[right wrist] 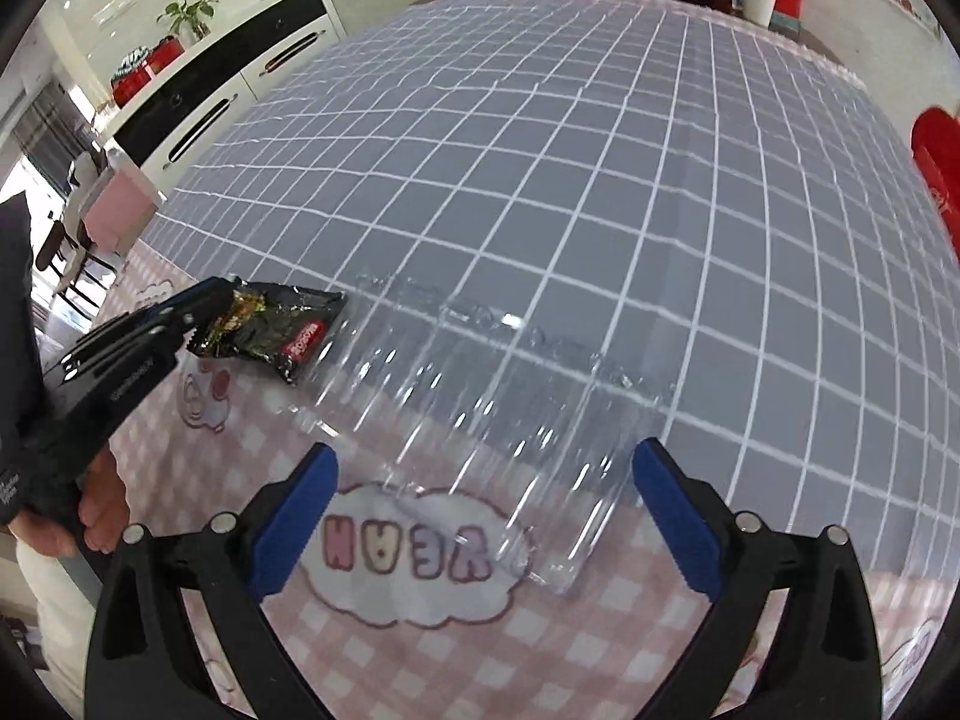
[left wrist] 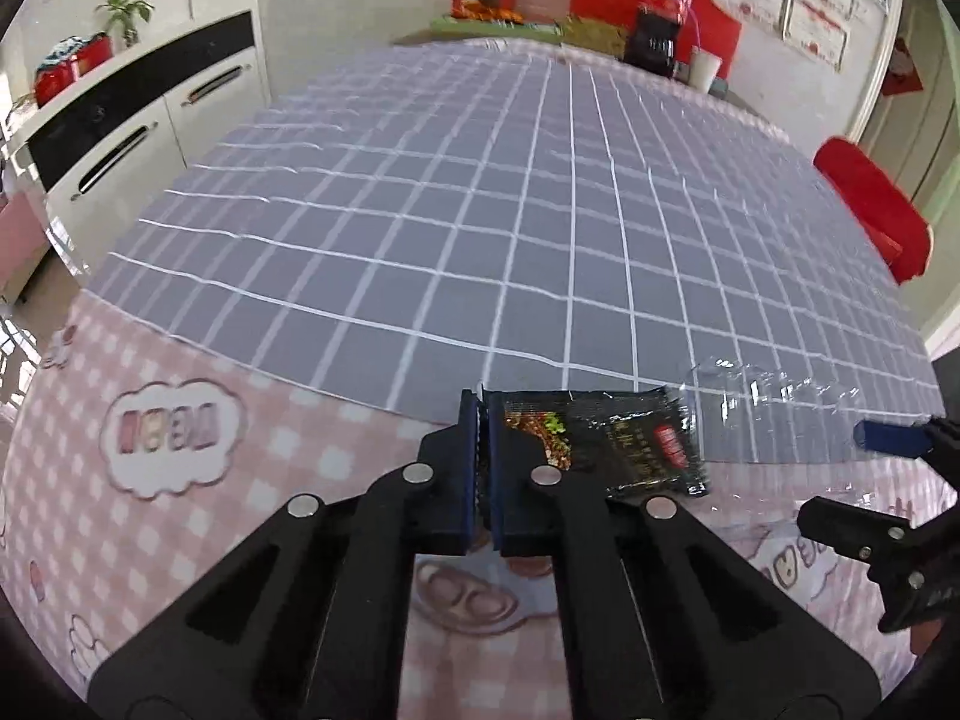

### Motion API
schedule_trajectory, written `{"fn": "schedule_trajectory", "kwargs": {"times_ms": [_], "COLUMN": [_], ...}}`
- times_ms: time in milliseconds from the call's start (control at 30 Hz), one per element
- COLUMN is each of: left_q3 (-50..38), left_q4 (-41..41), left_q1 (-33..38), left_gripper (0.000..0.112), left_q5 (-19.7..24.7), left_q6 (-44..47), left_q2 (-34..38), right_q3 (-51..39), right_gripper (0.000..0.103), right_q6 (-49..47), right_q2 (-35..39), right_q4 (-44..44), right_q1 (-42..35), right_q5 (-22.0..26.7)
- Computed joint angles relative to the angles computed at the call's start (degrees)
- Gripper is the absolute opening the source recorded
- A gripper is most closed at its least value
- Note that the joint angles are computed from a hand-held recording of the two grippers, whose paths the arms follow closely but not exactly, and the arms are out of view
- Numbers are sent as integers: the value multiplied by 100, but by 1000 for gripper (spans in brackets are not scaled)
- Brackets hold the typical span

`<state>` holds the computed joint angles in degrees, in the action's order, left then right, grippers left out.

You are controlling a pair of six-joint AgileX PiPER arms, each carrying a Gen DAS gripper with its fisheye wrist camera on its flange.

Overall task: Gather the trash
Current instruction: 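Grasp the black snack packet with the left gripper while the right grasps the clear plastic tray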

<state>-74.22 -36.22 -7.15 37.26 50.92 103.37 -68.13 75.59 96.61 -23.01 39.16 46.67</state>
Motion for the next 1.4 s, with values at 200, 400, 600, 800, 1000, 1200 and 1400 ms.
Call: {"fn": "schedule_trajectory", "kwargs": {"times_ms": [200, 400, 600, 800, 1000, 1200, 1400], "left_q3": [566, 804, 563, 796, 364, -382, 271], "left_q4": [-832, -1717, -1108, -1011, -689, -52, -396], "left_q1": [615, 1395, 1522, 970, 465, 347, 426], "left_gripper": [2, 2, 43, 91, 91, 49, 16], "left_q5": [-5, 270, 1423, 734, 414, 915, 356], "left_q6": [996, 1894, 2224, 2751, 3186, 2484, 2634], "left_q2": [-746, -1370, -1166, -961, -314, 305, -104], "right_q3": [39, 16, -621, -637, -938, -1043, -867], "right_gripper": [97, 97, 97, 97, 98, 97, 59], "right_q6": [823, 277, -971, -1132, -1282, -1128, -655], "right_q2": [-81, -119, 431, 571, 882, 1046, 770], "right_q4": [-788, -1215, -889, -670, -797, -1085, -1157], "right_q1": [647, 799, 669, 470, 439, 540, 893], "right_q5": [806, 722, 1065, 942, 1011, 1126, 1336]}}
